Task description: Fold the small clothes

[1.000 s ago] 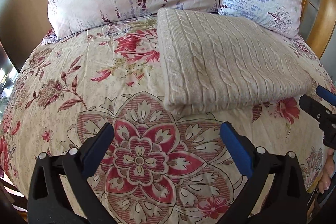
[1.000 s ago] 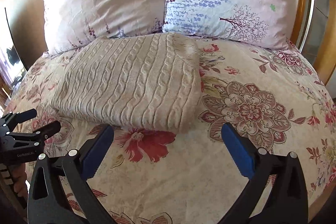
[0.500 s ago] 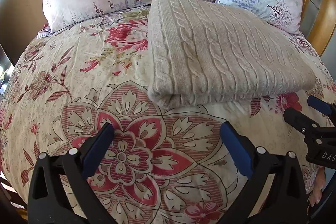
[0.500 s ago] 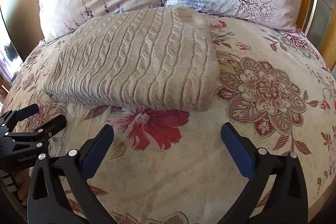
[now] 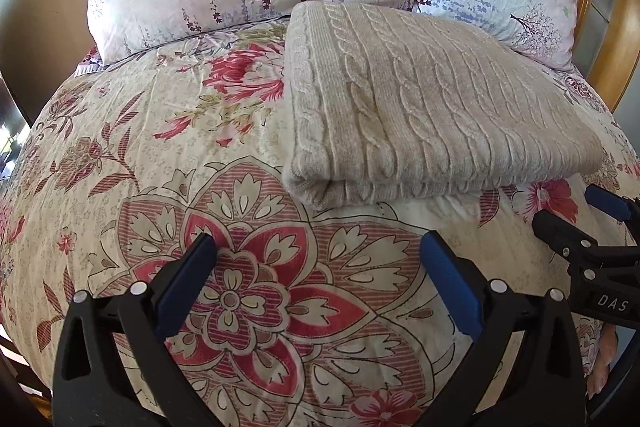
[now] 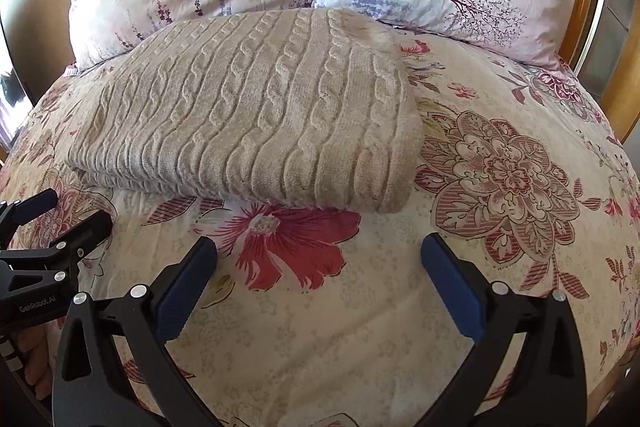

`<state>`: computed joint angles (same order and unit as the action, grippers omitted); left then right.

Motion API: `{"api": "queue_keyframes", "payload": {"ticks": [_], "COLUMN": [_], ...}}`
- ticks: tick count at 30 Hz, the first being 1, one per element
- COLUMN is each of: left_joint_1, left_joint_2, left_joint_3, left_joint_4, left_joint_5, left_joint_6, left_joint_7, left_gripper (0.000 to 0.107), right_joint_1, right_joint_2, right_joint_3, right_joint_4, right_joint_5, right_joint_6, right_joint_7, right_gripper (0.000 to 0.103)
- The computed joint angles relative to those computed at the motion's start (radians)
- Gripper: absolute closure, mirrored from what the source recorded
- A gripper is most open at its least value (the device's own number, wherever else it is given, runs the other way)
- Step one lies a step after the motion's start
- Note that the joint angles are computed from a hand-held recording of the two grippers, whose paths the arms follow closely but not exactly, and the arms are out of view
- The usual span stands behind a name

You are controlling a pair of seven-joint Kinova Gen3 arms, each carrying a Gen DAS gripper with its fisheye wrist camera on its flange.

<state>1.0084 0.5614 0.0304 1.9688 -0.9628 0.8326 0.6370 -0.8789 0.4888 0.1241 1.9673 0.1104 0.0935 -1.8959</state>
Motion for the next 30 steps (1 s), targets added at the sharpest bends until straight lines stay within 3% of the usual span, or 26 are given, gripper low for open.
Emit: {"api": "queue_keyframes", "payload": {"ticks": [11, 30], "left_joint_1": [0.005, 0.005], "left_joint_2": [0.002, 0.003], "left_joint_3": [0.003, 0.004], "left_joint_4": [-0.004, -0.003], "left_joint_5": [-0.002, -0.003], "left_joint_6": [0.011, 0.011], "left_joint_7": [0.009, 0.011], "left_gripper": [0.006, 0.006], "right_joint_1": [-0.036, -0.027], "right_joint_2": [0.005, 0.006], "right_joint_3": [0.039, 0.030], "right_joint_4": [-0.002, -0.005], "right_joint_5": [-0.002, 0.010], "right_joint_6": [0.002, 0.004], "right_joint_7": [-0.021, -0.026], "right_gripper": [0.001, 0.001]}}
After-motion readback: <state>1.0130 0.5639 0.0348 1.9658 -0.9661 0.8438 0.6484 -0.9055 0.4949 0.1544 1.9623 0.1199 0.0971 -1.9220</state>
